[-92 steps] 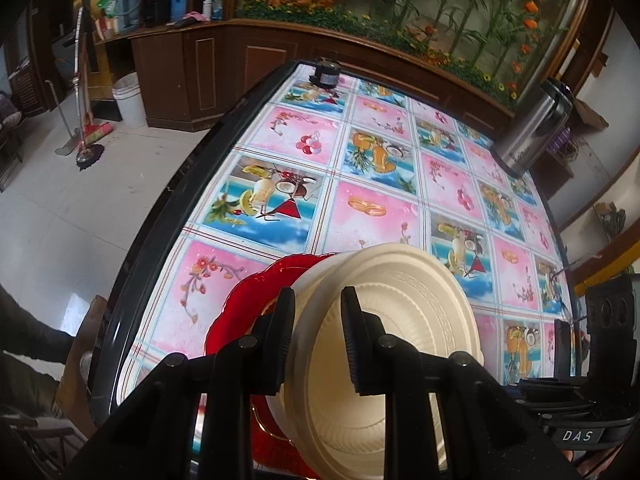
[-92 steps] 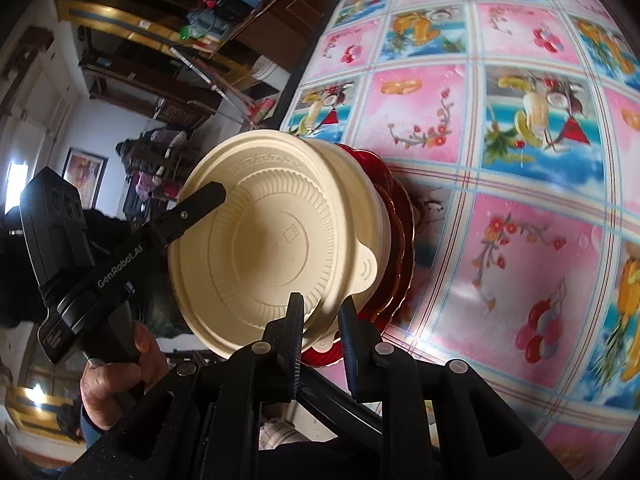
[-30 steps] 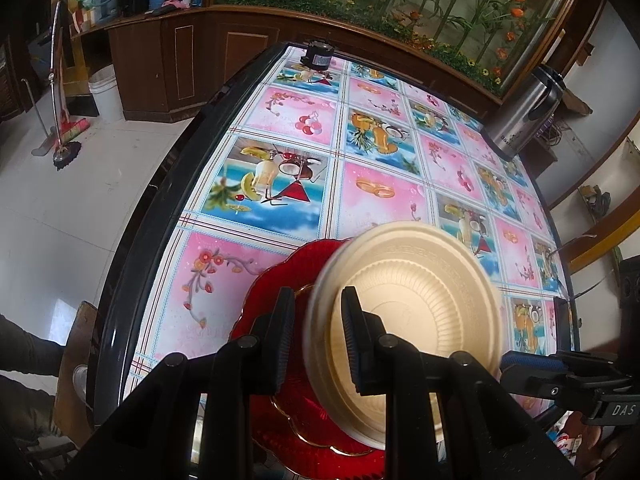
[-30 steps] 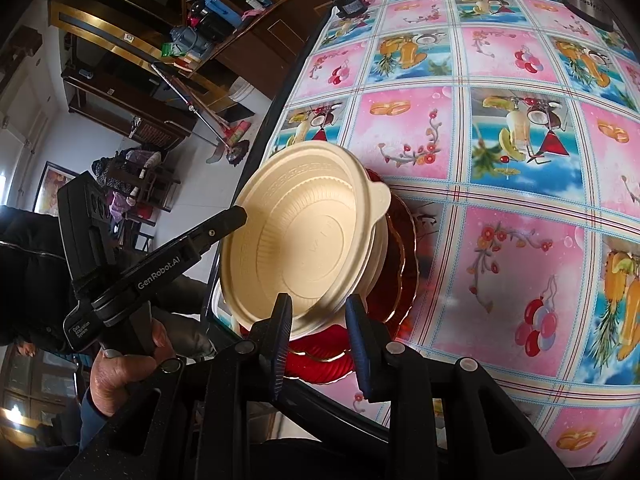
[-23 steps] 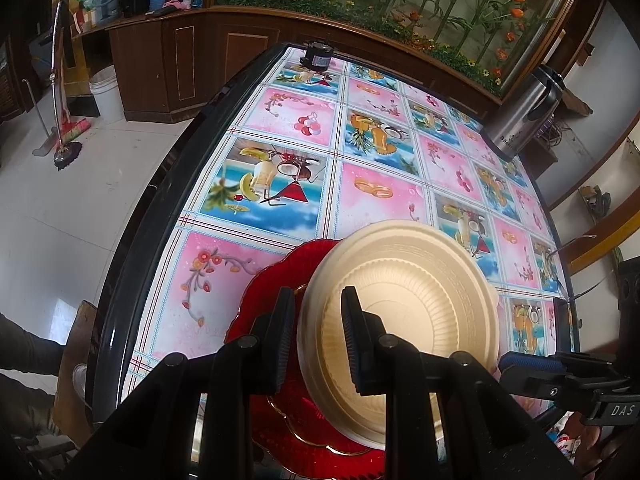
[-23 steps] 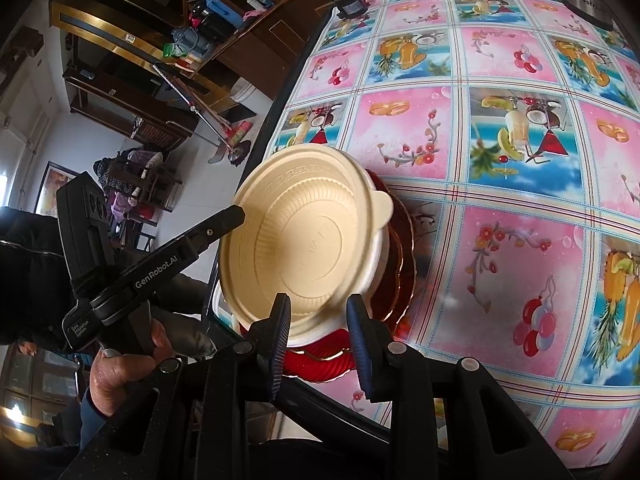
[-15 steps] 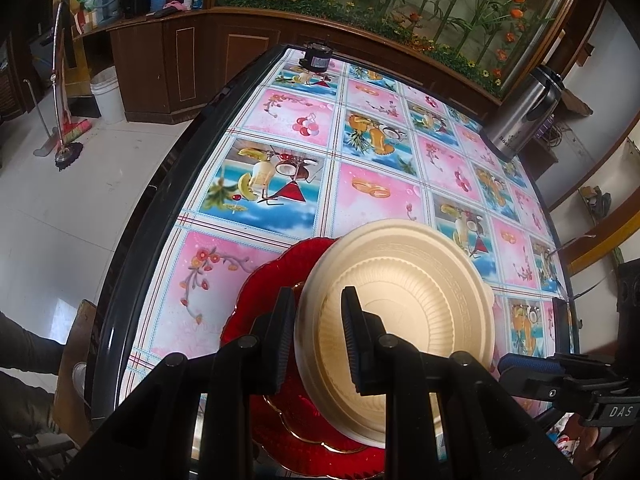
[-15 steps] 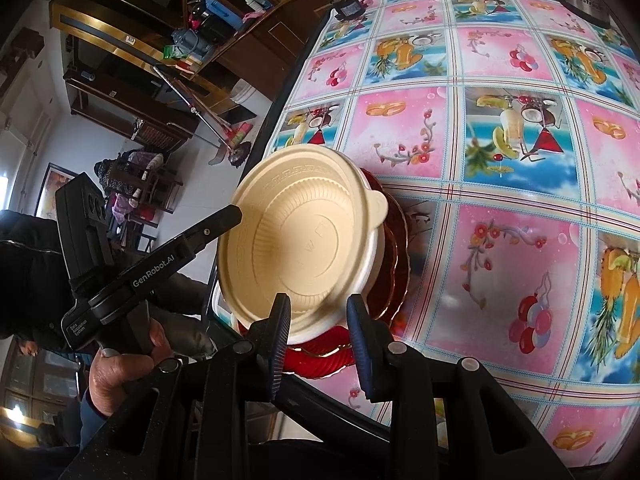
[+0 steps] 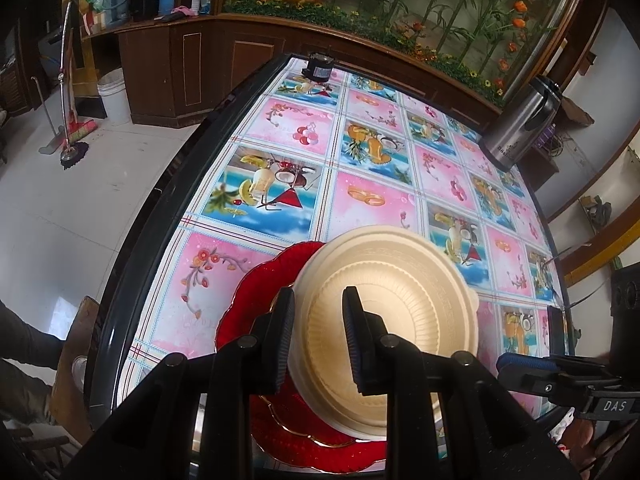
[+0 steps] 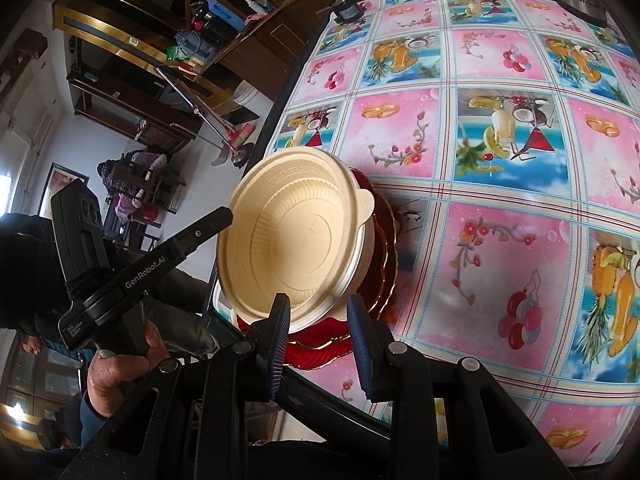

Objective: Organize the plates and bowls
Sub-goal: 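Bring the beige pulp bowl over the white foam bowl on the stack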

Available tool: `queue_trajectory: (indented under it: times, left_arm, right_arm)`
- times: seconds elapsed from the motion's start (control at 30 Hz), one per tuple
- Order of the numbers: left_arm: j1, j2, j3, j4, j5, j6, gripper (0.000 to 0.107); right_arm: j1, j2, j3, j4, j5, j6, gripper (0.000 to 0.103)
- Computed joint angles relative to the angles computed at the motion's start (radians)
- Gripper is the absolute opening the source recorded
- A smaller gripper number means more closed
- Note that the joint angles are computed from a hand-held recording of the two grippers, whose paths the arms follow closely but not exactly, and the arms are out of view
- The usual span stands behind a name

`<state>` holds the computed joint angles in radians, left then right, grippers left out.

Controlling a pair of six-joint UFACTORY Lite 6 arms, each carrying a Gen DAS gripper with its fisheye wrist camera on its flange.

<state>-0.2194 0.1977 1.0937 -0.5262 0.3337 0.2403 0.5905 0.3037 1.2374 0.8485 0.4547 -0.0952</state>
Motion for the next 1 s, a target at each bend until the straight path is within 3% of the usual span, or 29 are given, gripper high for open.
queue_trajectory:
  times: [0.47, 0.6, 0.87, 0.93, 1.0]
  left_arm:
    - [-0.025, -0.033, 0.009, 0.134, -0.003, -0.183, 0.024]
    - [-0.03, -0.06, -0.007, 0.191, -0.008, -0.255, 0.033]
    - [0.01, -0.127, -0.055, 0.22, -0.006, -0.3, 0.037]
    - [0.029, -0.152, -0.076, 0.221, -0.01, -0.307, 0.045]
    - [0.052, -0.175, -0.099, 0.215, -0.011, -0.303, 0.047]
  right_arm:
    - [-0.078, -0.039, -0.058, 0.091, 0.025, -0.122, 0.033]
    - [-0.099, -0.034, -0.059, 0.121, 0.033, -0.155, 0.033]
    - [-0.136, -0.05, -0.088, 0.161, 0.028, -0.184, 0.043]
    - [-0.14, -0.054, -0.096, 0.167, 0.025, -0.189, 0.044]
    - [-0.146, -0.059, -0.11, 0.178, 0.019, -0.197, 0.046]
